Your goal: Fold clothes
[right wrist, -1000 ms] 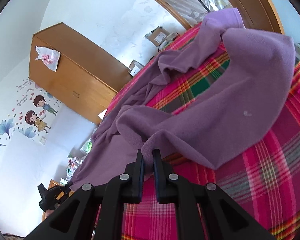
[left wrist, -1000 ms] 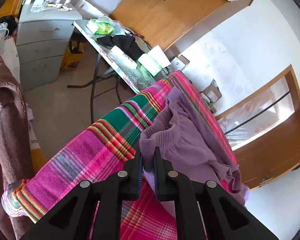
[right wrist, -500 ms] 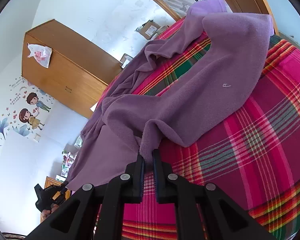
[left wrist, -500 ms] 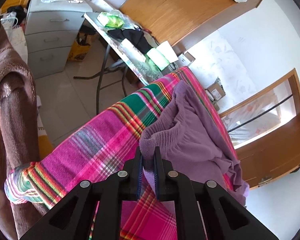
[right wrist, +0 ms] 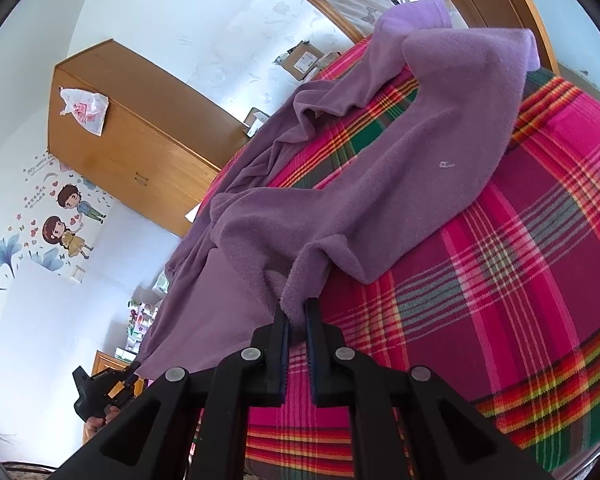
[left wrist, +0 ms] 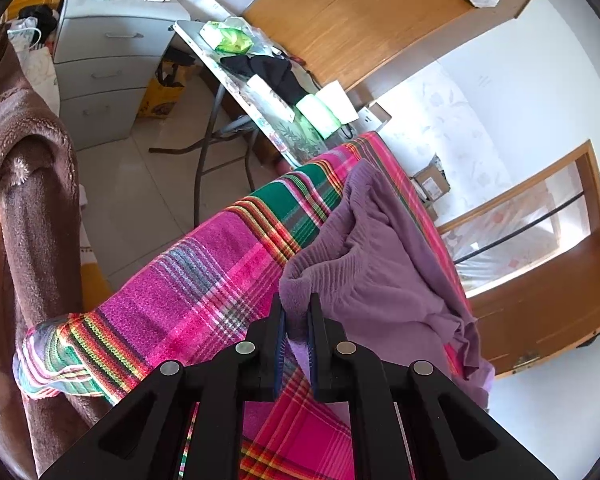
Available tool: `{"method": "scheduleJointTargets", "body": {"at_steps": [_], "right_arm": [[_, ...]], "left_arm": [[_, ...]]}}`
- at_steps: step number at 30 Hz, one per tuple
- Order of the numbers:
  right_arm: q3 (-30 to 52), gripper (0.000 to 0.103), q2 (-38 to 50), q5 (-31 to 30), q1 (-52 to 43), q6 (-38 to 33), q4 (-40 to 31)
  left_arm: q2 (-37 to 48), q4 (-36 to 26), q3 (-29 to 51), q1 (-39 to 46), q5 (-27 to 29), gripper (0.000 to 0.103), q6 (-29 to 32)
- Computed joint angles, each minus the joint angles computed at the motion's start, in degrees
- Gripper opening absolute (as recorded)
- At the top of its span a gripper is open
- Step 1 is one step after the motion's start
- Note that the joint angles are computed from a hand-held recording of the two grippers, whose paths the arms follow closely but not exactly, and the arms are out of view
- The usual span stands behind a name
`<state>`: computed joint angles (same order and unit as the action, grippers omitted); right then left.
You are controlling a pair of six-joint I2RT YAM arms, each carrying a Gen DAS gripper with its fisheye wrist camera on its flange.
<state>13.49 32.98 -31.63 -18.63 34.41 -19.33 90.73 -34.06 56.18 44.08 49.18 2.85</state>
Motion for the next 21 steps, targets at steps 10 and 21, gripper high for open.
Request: {"method": "scheduleJointTargets", "body": {"at_steps": [10,21], "right_arm": [[-0.9,0.007,0.7,-0.7,-0.5,-0.3,-0.2],[-0.6,0.008,1.3,3.1,2.2,-3.1,-2.7]], "left_arm": [[0.8,-0.4,0.5,0.0,-0.7,0.010,0.5],[4.4,0.1,0.2,0.3,-1.8,0.010,1.9]]}}
